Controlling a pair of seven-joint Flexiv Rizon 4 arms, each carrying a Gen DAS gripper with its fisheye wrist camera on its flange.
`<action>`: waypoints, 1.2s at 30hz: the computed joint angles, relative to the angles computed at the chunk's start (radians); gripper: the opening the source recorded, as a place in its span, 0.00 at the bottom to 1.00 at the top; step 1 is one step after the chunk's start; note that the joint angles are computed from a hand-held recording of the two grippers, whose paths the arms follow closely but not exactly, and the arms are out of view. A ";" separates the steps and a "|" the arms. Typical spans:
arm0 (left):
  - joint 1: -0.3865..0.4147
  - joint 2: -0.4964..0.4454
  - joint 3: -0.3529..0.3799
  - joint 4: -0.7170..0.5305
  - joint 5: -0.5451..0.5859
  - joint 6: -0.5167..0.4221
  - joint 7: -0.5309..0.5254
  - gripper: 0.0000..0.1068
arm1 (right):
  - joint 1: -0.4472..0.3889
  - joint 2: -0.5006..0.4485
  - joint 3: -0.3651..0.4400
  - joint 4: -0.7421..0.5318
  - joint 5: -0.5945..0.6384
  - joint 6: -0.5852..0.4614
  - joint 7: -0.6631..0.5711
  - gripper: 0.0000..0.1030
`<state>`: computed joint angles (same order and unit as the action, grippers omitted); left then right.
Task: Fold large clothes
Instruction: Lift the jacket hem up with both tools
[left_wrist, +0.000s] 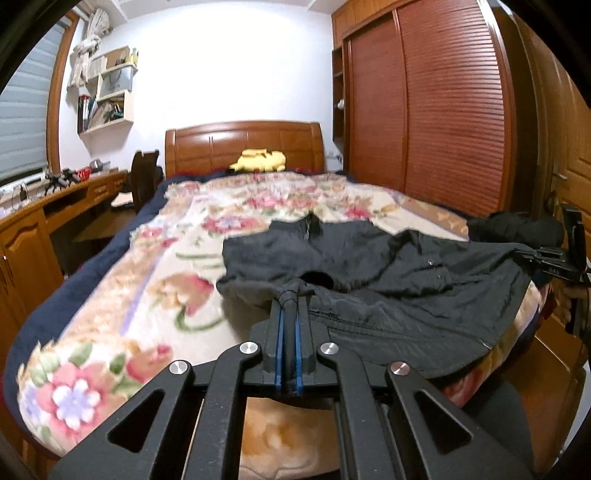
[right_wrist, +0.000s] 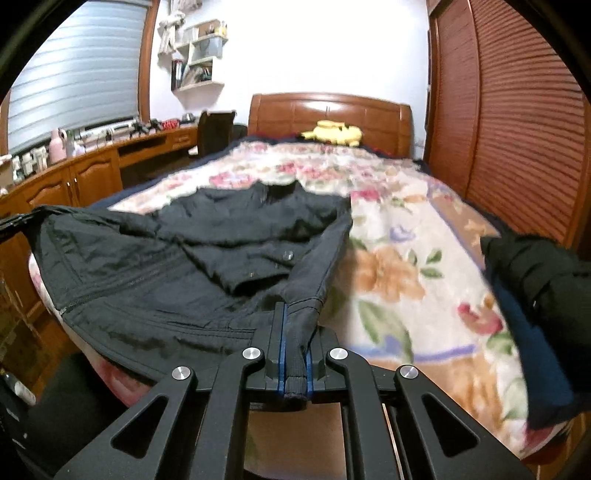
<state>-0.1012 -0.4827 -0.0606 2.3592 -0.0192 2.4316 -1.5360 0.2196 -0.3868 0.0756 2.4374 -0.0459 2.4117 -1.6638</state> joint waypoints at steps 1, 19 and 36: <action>-0.001 0.005 0.001 -0.001 -0.001 0.001 0.003 0.05 | 0.003 0.010 0.001 0.009 0.006 0.014 -0.008 0.07; -0.019 0.229 0.026 0.010 -0.023 -0.023 0.075 0.05 | -0.006 0.304 0.053 0.108 0.069 0.037 -0.095 0.06; -0.018 0.224 0.038 -0.046 -0.076 -0.079 0.097 0.05 | -0.054 0.235 0.043 0.096 -0.056 0.128 -0.042 0.06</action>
